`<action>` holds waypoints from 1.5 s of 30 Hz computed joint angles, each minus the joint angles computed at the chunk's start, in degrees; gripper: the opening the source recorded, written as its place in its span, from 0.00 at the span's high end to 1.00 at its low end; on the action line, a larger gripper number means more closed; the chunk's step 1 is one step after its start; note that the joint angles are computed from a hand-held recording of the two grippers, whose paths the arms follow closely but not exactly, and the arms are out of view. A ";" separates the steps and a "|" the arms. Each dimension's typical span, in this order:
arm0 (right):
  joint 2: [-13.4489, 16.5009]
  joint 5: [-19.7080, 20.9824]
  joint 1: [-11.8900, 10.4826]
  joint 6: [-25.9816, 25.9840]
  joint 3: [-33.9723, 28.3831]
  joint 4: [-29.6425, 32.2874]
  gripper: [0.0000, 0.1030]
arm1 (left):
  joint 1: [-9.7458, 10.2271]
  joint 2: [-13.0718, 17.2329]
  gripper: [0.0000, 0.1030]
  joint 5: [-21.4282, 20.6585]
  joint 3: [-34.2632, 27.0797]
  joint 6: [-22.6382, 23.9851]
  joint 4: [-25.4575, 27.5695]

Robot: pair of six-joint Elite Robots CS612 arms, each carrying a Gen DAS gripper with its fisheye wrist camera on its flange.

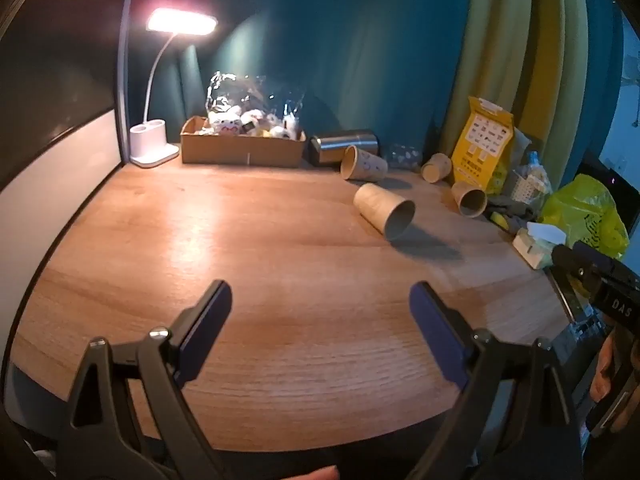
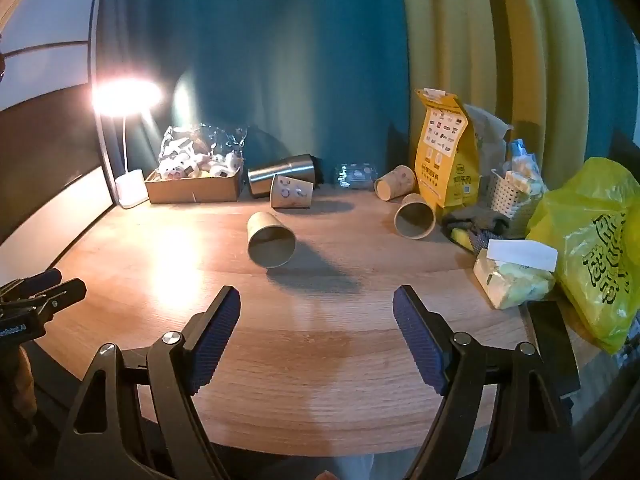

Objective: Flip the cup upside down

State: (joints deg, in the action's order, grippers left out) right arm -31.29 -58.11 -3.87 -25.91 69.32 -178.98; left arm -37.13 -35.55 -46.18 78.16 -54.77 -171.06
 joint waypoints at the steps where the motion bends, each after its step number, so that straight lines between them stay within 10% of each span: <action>1: 0.02 0.18 -0.07 0.13 -0.07 0.07 0.21 | -0.08 -0.20 0.11 0.01 0.25 -0.02 0.09; 45: -0.14 0.53 -0.41 0.39 -0.54 2.46 0.21 | -0.25 -0.15 0.11 -0.26 -0.12 0.89 1.43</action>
